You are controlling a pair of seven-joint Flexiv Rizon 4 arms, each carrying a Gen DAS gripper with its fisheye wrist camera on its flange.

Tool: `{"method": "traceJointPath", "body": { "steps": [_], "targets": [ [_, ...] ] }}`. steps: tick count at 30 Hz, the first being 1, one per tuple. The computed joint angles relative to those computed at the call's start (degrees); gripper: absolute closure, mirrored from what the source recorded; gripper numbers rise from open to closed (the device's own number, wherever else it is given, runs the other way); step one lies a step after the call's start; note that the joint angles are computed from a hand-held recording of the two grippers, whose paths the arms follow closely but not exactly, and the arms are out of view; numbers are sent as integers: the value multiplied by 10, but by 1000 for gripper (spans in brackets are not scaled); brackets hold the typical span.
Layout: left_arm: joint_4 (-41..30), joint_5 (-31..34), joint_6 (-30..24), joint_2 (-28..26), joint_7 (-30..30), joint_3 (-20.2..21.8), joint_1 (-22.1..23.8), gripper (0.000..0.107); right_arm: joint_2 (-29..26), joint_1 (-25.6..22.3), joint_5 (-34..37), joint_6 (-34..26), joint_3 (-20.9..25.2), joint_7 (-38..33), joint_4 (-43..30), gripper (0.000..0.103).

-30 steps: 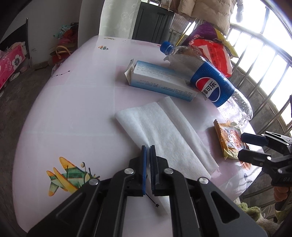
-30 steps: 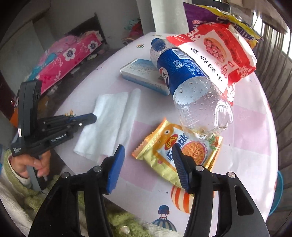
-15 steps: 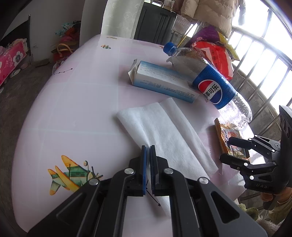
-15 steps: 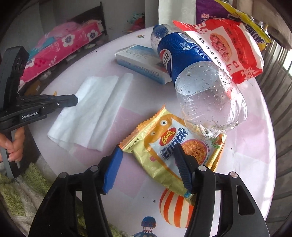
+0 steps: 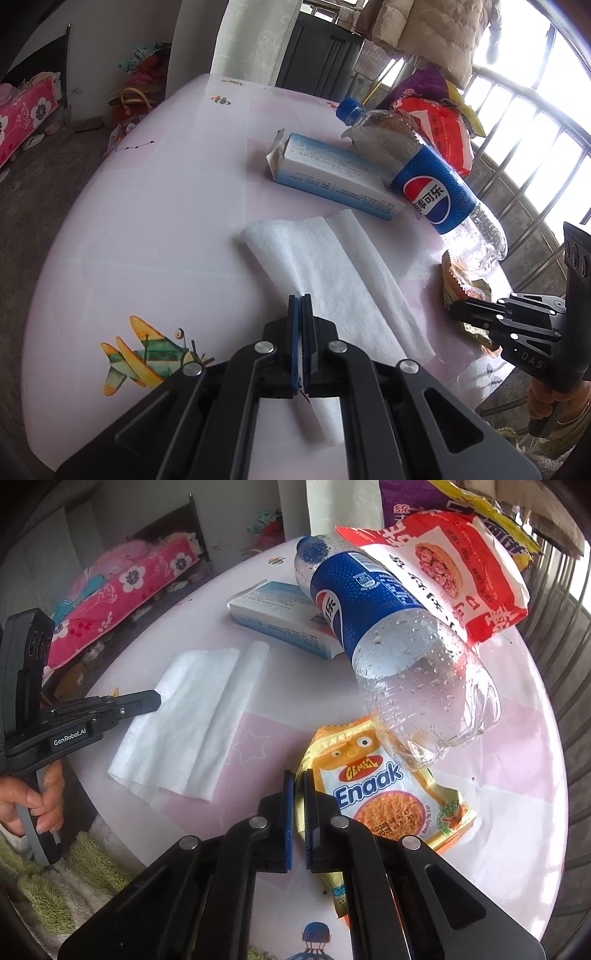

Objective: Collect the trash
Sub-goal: 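Carry tissue and Enaak packet to the blue wastebasket and open both tools over it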

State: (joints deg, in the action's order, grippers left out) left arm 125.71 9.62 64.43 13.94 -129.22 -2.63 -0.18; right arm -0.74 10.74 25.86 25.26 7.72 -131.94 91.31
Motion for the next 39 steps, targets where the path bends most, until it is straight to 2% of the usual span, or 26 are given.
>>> {"method": "traceJointPath", "body": {
  "steps": [15,21,24,28,32,36,39],
  "targets": [
    [-35,84,-41,88,-59,-47,40,106,14,-27,169,-84,-27,-27,-85,101],
    [-55,98,-46,104,-63,-61,48,106,5,-41,233,-111,-36,-26,-118,101],
    [-63,89,-31,104,-52,-56,42,106,2,-56,274,-136,-46,-23,-139,101],
    [-82,62,-1,85,-15,-47,26,106,1,-81,323,-147,-57,-16,-158,101],
    [-116,19,32,39,46,-36,-2,106,-3,-106,363,-130,-70,-4,-169,101],
    [-162,-60,71,-31,142,-19,-51,106,-14,-135,387,-100,-81,20,-181,101],
    [-201,-160,93,-92,246,-10,-92,106,-21,-154,388,-63,-86,36,-187,101]
  ]
}}
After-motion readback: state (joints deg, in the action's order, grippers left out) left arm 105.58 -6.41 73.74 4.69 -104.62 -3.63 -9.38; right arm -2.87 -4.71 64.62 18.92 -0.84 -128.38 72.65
